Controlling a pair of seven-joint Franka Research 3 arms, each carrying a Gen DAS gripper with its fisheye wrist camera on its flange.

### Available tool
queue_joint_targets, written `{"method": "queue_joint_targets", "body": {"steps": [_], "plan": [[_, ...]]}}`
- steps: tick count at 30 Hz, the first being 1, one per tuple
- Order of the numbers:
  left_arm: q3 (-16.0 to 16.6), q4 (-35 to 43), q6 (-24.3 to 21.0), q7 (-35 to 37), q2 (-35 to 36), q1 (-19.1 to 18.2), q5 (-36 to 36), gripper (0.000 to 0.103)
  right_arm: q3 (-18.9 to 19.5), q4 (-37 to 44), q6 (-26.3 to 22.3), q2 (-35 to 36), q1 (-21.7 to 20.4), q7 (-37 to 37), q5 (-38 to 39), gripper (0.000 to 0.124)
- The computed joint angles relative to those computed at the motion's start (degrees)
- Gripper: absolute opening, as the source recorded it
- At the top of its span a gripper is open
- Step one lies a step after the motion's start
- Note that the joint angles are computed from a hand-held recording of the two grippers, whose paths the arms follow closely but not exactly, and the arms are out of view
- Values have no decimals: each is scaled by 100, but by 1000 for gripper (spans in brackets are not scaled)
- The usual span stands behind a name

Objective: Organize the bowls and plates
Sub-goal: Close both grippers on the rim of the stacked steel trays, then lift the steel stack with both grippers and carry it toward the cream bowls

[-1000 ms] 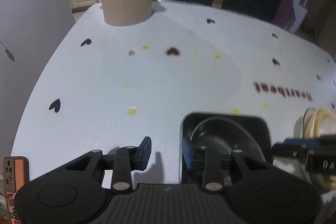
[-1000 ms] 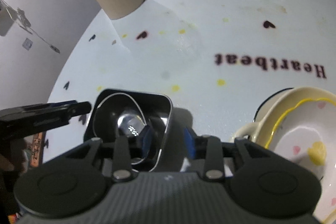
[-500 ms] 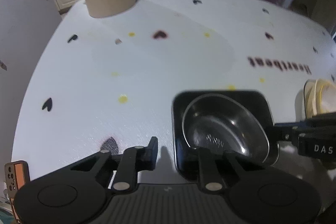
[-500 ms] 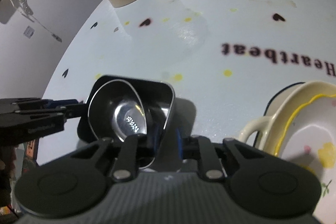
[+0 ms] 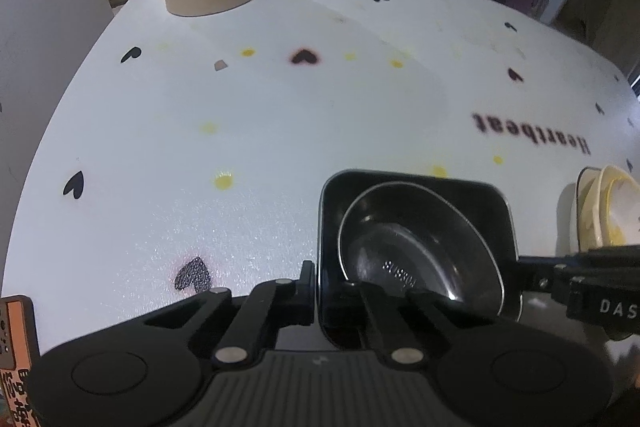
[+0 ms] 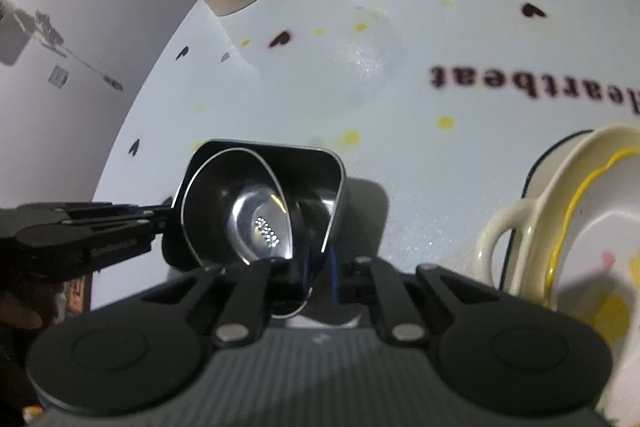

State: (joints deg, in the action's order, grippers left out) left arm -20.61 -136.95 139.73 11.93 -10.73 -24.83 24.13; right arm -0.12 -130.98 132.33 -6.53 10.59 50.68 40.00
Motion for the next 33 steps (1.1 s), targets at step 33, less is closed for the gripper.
{"method": "queue_joint_targets", "body": {"steps": [33], "plan": [[40,-115,498,-319,49,156,368,8,-22,-95,376,-67,3,272,54,6]]}}
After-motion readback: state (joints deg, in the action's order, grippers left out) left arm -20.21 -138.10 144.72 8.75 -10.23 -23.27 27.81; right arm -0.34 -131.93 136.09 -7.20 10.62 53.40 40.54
